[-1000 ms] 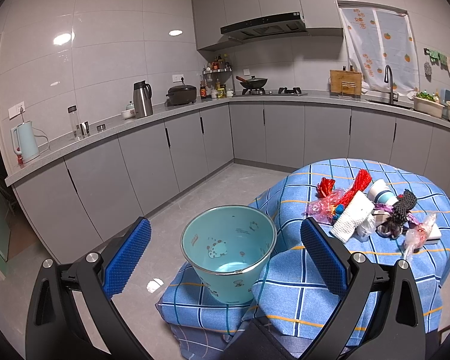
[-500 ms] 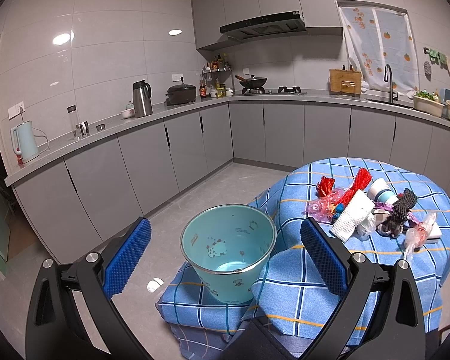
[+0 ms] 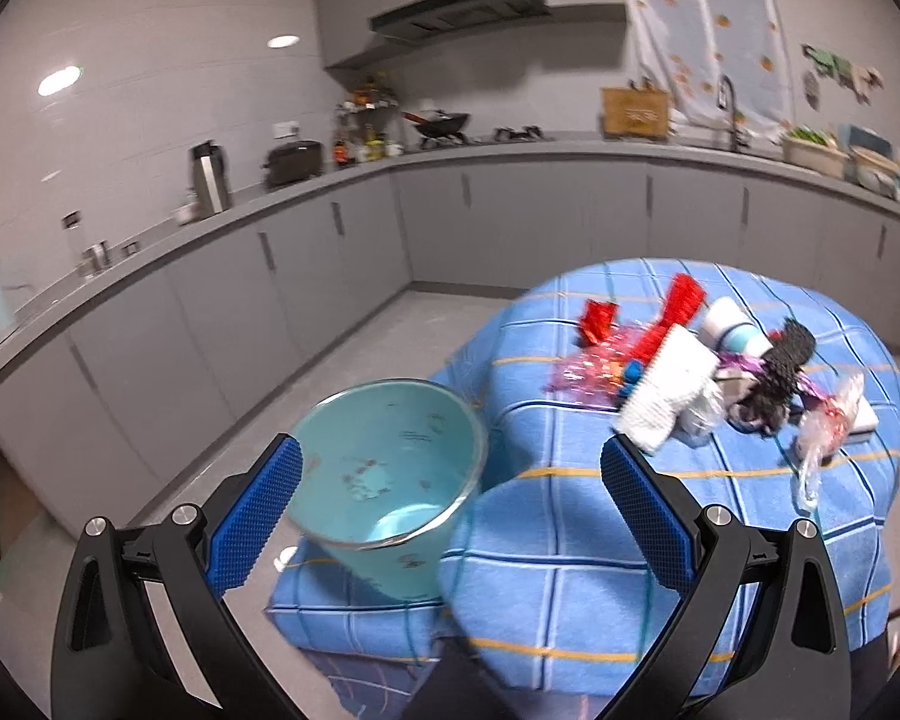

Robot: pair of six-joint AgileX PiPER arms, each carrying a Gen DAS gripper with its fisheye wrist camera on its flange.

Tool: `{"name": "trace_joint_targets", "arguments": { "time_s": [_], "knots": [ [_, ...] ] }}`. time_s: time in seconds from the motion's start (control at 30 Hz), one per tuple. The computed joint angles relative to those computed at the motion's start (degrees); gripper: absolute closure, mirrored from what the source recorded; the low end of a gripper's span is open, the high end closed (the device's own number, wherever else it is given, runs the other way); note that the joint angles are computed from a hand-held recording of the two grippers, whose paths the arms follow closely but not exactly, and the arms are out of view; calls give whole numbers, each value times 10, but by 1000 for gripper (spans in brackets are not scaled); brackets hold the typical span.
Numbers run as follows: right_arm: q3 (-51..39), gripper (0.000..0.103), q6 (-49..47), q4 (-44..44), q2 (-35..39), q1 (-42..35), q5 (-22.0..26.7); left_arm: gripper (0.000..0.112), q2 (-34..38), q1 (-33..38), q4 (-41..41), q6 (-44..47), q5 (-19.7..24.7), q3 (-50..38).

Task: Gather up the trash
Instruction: 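Reach the left tool to the white mesh foam sleeve and close on it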

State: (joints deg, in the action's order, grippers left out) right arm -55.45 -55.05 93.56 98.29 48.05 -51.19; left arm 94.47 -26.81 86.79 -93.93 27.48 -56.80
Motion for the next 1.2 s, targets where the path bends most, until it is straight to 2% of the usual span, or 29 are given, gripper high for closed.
{"name": "trace_joint_targets", "arguments": {
  "time_s": [0.13, 0.37, 0.67, 0.73, 0.83, 1.1, 1.2],
  "knots": [
    [-8, 4, -5, 5, 25, -50, 22, 14, 60, 3, 2, 21, -28, -56],
    [-35, 4, -11, 12, 72, -130, 72, 14, 156, 3, -57, 116, -53, -168],
    [-50, 4, -23, 33, 97, -171, 92, 14, 245, -12, -170, 259, -64, -282],
    [-51, 4, -19, 30, 104, -177, 96, 14, 268, -15, -167, 261, -72, -306],
    [-49, 4, -4, 16, 113, -190, 107, 14, 304, -14, -249, 346, -84, -353],
    [-56, 4, 8, 10, 135, -211, 131, 15, 411, -11, -450, 564, -62, -503],
    [-57, 4, 17, 6, 142, -223, 141, 21, 435, -5, -536, 649, -63, -538]
  ]
}}
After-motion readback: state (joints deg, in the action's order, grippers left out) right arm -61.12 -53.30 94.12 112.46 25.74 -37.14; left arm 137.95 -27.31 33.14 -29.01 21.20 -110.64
